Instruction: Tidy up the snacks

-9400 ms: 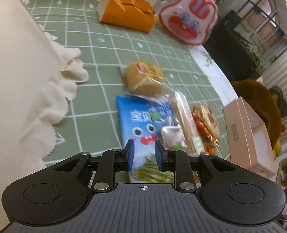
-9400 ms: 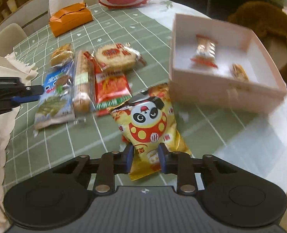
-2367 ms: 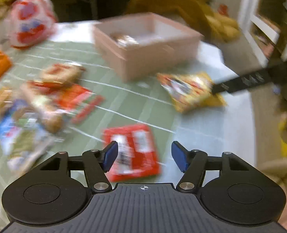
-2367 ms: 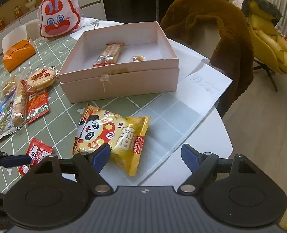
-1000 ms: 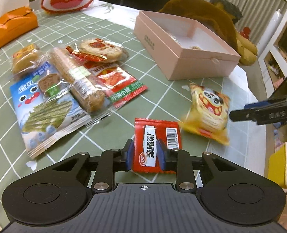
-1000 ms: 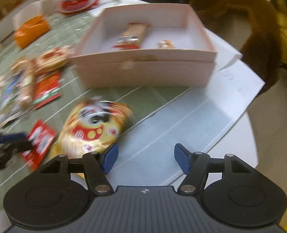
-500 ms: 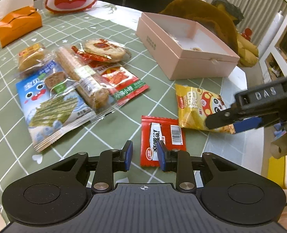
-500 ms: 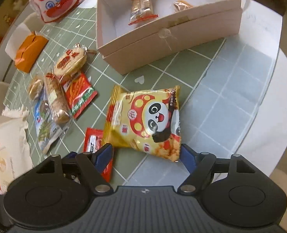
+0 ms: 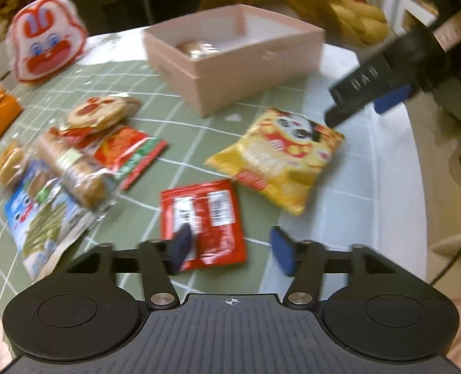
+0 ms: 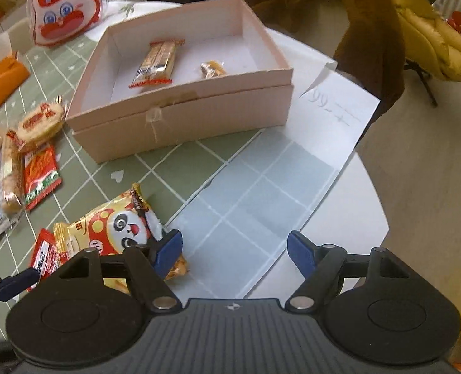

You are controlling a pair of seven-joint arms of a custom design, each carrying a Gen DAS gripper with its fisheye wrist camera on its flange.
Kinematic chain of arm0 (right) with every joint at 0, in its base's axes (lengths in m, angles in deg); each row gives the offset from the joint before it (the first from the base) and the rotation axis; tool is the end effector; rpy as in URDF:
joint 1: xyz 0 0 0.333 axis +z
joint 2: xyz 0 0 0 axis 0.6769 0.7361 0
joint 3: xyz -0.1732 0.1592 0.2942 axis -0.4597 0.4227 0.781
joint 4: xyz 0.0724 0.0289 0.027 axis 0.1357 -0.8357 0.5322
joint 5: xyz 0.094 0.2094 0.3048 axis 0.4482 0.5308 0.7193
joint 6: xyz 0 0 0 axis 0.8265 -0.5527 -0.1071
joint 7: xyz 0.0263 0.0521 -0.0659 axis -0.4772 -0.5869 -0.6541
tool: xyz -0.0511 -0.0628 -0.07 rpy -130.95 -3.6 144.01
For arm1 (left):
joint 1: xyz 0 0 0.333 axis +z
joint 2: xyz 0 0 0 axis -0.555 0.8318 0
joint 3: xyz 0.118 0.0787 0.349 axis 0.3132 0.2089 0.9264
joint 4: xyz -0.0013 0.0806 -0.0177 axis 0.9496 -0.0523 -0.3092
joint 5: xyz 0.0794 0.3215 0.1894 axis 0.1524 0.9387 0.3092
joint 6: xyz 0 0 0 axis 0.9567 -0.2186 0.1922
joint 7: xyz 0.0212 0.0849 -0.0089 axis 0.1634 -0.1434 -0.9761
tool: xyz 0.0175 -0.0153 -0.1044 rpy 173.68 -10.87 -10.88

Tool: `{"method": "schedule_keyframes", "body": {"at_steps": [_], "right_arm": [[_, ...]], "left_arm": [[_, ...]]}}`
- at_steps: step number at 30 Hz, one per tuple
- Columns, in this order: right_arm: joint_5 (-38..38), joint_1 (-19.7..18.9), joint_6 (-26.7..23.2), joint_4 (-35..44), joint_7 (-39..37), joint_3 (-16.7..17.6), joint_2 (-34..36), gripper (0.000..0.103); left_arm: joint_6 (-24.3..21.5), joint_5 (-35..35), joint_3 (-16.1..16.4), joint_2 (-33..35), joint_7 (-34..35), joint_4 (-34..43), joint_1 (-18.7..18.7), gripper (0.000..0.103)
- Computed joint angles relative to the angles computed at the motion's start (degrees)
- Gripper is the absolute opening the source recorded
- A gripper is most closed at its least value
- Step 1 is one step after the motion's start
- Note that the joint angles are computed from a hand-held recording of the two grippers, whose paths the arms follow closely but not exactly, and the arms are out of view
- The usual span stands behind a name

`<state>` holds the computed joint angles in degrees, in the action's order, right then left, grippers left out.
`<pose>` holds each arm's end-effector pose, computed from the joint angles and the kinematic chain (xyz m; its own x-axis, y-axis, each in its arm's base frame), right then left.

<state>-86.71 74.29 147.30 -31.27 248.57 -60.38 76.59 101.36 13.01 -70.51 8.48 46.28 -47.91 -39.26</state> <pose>0.6639 0.3886 0.3670 -0.3541 -0.9305 -0.0939 -0.8143 0.3562 -0.4583 0.6764 -0.2064 0.3610 -0.6877 -0.7226 -0.0699 -0.5750 0.6009 -0.5552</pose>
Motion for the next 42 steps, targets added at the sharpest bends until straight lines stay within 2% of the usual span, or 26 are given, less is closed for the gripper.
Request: {"method": "schedule_keyframes", "body": {"at_steps": [2, 4, 5, 6, 7, 9, 10, 11, 15, 16, 18, 20, 24, 27, 30, 31, 32, 36, 42], "right_arm": [[-0.98, 0.40, 1.36, -2.14, 1.03, -0.54, -1.08, 0.076], [-1.74, 0.46, 2.73, -4.14, 1.18, -0.42, -2.23, 0.076], [-2.33, 0.61, 3.74, -5.24, 1.31, -0.40, -2.80, 0.076], [-2.69, 0.64, 4.80, -6.14, 1.39, -0.28, -3.20, 0.076], [-2.43, 0.20, 6.30, -7.60, 1.20, 0.26, -3.88, 0.076], [-0.19, -1.32, 8.55, -9.54, -0.04, 2.03, -4.62, 0.076], [1.36, -2.23, 9.90, -10.75, -0.94, 3.09, -5.15, 0.076], [2.96, -3.08, 11.36, -11.95, -1.96, 4.14, -5.62, 0.076], [6.62, -4.08, 15.33, -15.09, -7.20, 6.69, -6.98, 0.076], [6.16, -3.27, 15.23, -14.97, -8.28, 6.26, -7.11, 0.076], [3.25, -0.75, 14.56, -13.87, -9.66, 4.12, -7.10, 0.076], [-1.03, 1.61, 14.33, -12.28, -10.89, 1.73, -6.87, 0.076], [-8.19, 2.77, 15.97, -7.84, -17.66, -0.21, -4.63, 0.077], [-6.55, 0.07, 14.37, -1.38, -28.65, 2.86, -0.46, 0.077], [-0.69, -2.50, 11.90, 5.49, -38.53, 6.54, 4.03, 0.077], [2.09, -4.01, 10.20, 8.36, -43.18, 8.96, 5.85, 0.077], [3.97, -4.61, 8.89, 10.34, -46.22, 10.23, 7.15, 0.077], [6.68, -2.21, 6.13, 15.40, -48.03, 7.31, 10.03, 0.079], [10.08, 0.49, 5.73, 13.34, -39.05, 2.64, 8.54, 0.075]], "left_arm": [[-0.48, -1.22, -1.33, 0.27, 0.44, 0.22, 1.07, 0.077], [0.31, -4.96, -3.57, 0.30, 0.17, 0.16, 3.39, 0.073], [1.92, -5.63, -2.56, 0.04, -1.55, -0.25, 2.56, 0.071], [3.44, -5.11, 0.10, 0.02, -4.46, -0.16, 0.46, 0.070], [3.40, -4.47, 1.55, 0.26, -6.41, 0.45, -0.57, 0.070], [-0.63, -2.78, 3.18, 1.21, -9.26, 3.12, -1.38, 0.070], [-3.49, -1.74, 3.43, 1.81, -9.83, 4.55, -1.37, 0.070], [-4.19, -1.19, 2.95, 2.23, -9.42, 5.06, -1.01, 0.073], [-4.47, 0.34, 2.26, 3.31, -8.45, 6.44, -1.02, 0.080], [-4.46, 0.14, 1.99, 3.65, -8.60, 6.96, -0.83, 0.079], [-4.00, -0.01, 1.85, 3.91, -8.83, 7.36, -0.60, 0.065], [-3.83, -0.09, 1.48, 3.74, -8.43, 6.94, 0.11, 0.066], [-3.75, -0.73, 1.83, 2.82, -9.24, 5.62, 0.62, 0.065], [-3.81, -1.04, 2.05, 2.21, -10.19, 4.90, 0.82, 0.065], [-4.09, -1.57, 1.66, 1.85, -10.40, 4.47, 1.40, 0.065], [-4.22, -1.65, 1.65, 1.82, -10.48, 4.47, 1.48, 0.064], [-3.49, -0.84, 2.44, 1.64, -10.64, 4.06, 0.80, 0.064], [-4.05, -2.01, 1.05, 1.72, -9.78, 4.17, 2.19, 0.065], [-2.71, -3.26, -0.06, 1.51, -7.68, 3.19, 3.07, 0.065]]}}
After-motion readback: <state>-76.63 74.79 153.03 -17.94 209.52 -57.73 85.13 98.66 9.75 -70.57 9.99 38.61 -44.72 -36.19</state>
